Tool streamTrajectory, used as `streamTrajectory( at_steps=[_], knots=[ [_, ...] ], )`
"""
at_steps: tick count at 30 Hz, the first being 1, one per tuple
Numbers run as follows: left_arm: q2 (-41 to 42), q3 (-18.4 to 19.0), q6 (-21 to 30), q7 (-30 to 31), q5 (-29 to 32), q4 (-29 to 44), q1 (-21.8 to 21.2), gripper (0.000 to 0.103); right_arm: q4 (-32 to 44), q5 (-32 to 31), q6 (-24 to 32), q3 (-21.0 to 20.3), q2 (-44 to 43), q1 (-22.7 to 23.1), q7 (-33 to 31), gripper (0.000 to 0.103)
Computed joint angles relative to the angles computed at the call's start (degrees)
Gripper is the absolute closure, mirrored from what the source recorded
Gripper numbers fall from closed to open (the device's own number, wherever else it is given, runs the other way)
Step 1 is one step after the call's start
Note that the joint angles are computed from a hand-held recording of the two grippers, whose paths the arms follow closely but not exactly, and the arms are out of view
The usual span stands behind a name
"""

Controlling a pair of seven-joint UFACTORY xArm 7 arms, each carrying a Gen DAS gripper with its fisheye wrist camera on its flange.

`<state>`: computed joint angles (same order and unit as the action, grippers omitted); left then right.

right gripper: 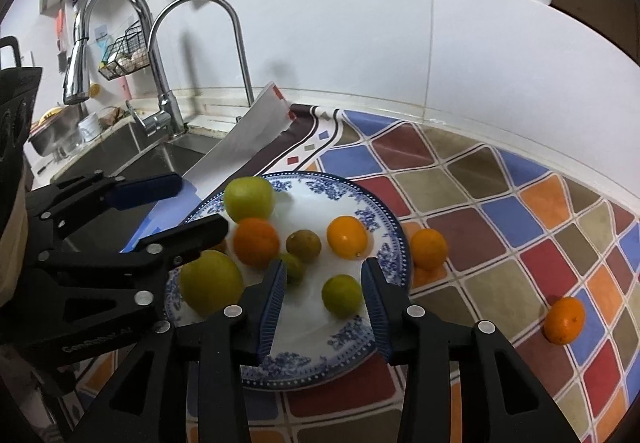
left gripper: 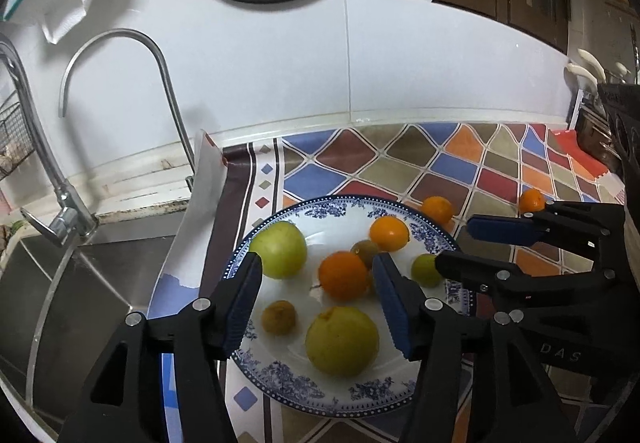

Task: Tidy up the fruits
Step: 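Move both tools back toward the last two oranges on the mat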

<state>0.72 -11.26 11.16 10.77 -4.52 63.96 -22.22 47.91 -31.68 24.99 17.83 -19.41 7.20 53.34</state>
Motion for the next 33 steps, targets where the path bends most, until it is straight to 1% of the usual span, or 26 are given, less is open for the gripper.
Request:
streamTrajectory(
  at_steps=[2,4,8,14,16,20,23,26,29,33],
  knots=[
    [-1.0,0.1,-0.5,-2.3,1.9,-0.9,0.0,0.042,-0.5,-0.2,1.0,0.4,-1.2,-0.2,0.8,0.058],
    [-2.3,0.0,-1.0,-3.8,2.9,-1.9,-0.1,0.042,-1.1,-1.1,2.1,1.1,-2.9,-0.8,2.3,0.055],
    [-4.8,-0.3,-1.6,-6.2,4.6,-3.9,-0.3,0.036,-2.5,-1.5,4.3,2.2,-6.6,-1.5,4.1,0.050],
    [-8.2,-1.3,-2.5,-8.7,6.5,-6.3,-0.9,0.033,-5.6,-0.6,7.2,3.7,-13.4,-2.2,5.0,0.048],
    [-9.0,-1.7,-2.8,-9.5,7.0,-6.8,-1.1,0.030,-6.4,0.0,8.0,4.1,-15.3,-2.5,5.0,0.048],
    [-10.4,-3.2,-4.0,-13.1,9.9,-7.7,-0.4,0.024,-8.2,1.2,9.7,4.7,-19.5,-3.1,4.9,0.048],
    [-10.8,-5.2,-4.8,-17.7,13.5,-7.8,1.1,0.021,-9.5,2.2,10.9,4.9,-22.2,-3.7,4.5,0.048],
    [-10.8,-7.7,-5.3,-23.5,18.5,-7.5,3.4,0.018,-10.6,3.1,12.0,4.9,-24.8,-4.2,3.8,0.048],
    [-10.2,-9.4,-5.3,-28.2,23.0,-6.6,4.6,0.018,-11.7,3.8,12.8,4.6,-26.9,-4.8,2.5,0.048],
    [-8.4,-12.0,-4.8,-36.6,31.9,-4.0,6.3,0.017,-13.1,4.9,13.9,3.4,-29.5,-5.4,0.1,0.048]
  ],
)
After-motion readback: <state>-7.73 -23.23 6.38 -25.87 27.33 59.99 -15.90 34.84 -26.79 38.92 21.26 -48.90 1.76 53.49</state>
